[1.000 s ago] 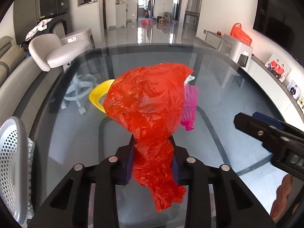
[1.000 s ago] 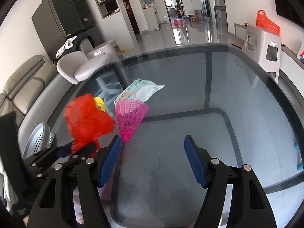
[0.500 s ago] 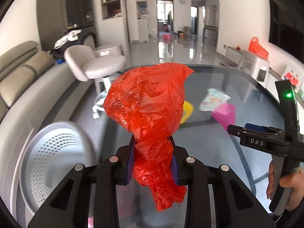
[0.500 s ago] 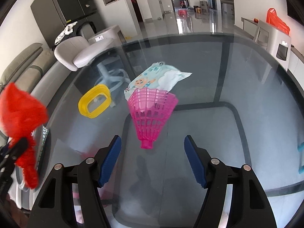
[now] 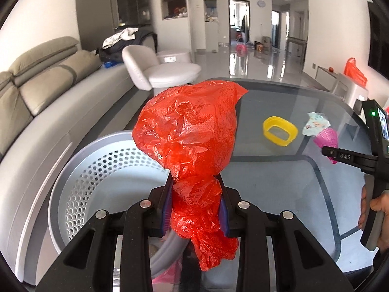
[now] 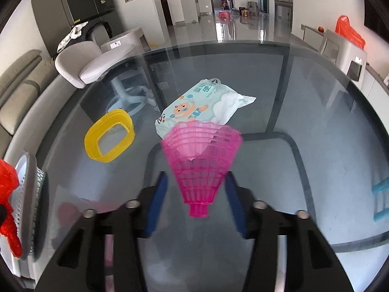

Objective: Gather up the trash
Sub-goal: 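Grasp the red plastic bag with the left tool while the right tool grasps the pink shuttlecock, then carry the bag and shuttlecock over the basket and open both tools to drop them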

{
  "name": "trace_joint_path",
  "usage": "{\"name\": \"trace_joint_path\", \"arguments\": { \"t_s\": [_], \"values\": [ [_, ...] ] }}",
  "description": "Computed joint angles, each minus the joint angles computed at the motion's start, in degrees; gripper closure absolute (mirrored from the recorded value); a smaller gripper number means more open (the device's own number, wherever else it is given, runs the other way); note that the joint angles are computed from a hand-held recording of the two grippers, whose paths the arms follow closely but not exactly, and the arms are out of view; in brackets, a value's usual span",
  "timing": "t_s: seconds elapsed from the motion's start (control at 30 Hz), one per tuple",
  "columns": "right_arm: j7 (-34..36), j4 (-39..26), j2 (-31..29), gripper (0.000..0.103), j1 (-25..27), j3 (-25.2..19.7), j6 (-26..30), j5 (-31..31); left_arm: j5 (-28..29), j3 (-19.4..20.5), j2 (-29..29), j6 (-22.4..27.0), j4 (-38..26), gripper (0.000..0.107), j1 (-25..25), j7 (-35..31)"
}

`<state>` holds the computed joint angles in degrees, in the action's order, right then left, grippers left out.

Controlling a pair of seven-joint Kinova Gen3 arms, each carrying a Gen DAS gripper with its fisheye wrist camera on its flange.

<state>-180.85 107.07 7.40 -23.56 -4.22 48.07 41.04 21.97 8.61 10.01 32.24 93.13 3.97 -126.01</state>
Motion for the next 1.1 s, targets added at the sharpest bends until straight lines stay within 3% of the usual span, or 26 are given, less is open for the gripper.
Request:
{"name": "trace_joint_path", "arguments": {
  "t_s": [0.47, 0.77, 1.1],
  "values": [
    [-4.22, 1.47, -3.52, 0.066, -3.03, -3.68, 1.83, 2.56, 5.26, -0.22, -0.31, 0.13, -0.06, 0.077, -2.93, -2.41],
    [-6.29, -2.64, -2.4, 0.066, -6.55, -5.83, 1.14, 8.07, 1.23, -2.3, -0.48, -2.46, 0.72, 0.077, -2.95, 3.21],
    [-3.51, -10.86, 3.56, 0.066, -11.54, -3.74, -1.41, 11.05, -1.6, -3.55, -0.62, -2.76, 0.28, 0.077, -5.66, 6.02]
  ]
}}
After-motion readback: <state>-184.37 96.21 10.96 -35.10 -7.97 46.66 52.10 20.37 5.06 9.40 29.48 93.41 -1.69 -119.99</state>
